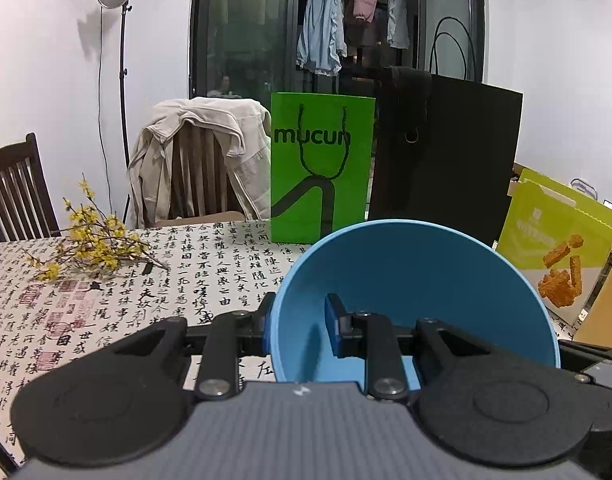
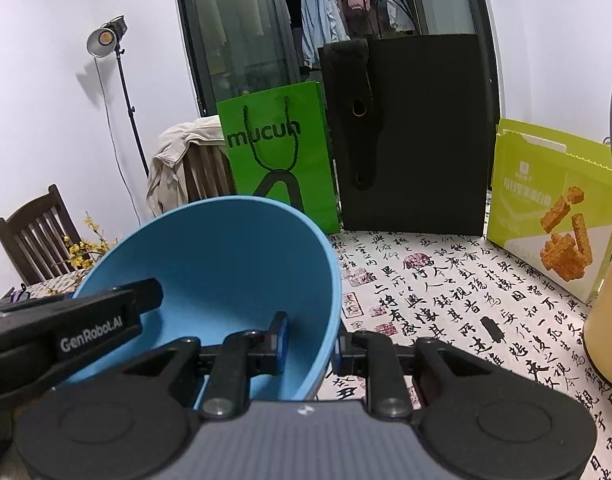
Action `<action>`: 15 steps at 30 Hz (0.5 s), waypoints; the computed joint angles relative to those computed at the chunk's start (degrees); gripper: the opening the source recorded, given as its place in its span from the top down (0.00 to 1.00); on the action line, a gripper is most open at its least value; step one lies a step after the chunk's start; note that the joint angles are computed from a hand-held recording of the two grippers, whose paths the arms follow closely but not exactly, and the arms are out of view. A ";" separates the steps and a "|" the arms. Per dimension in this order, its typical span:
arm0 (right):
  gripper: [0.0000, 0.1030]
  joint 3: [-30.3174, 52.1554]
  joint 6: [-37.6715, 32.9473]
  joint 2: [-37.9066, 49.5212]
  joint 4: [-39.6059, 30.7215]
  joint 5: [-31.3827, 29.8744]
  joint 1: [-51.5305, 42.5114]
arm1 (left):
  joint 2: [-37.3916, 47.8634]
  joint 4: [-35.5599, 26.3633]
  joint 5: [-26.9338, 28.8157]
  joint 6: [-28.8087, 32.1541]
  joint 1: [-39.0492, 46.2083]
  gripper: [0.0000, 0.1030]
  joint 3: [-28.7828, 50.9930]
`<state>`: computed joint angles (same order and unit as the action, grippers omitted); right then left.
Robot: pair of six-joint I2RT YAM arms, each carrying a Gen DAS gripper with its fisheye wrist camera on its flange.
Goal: Organize plates and bowls
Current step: 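Lift the held blue bowls with both tools and turn toward the suitcase, then carry the held blue bowls with both tools toward the pink suitcase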
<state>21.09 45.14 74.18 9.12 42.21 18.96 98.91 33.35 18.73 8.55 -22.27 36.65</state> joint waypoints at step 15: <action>0.80 3.71 8.30 -0.67 -9.73 7.53 9.55 | -5.21 0.79 6.04 1.88 6.00 0.75 -4.73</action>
<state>24.80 53.45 73.51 -0.61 49.74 28.51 93.71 34.14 24.78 10.43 -16.27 31.92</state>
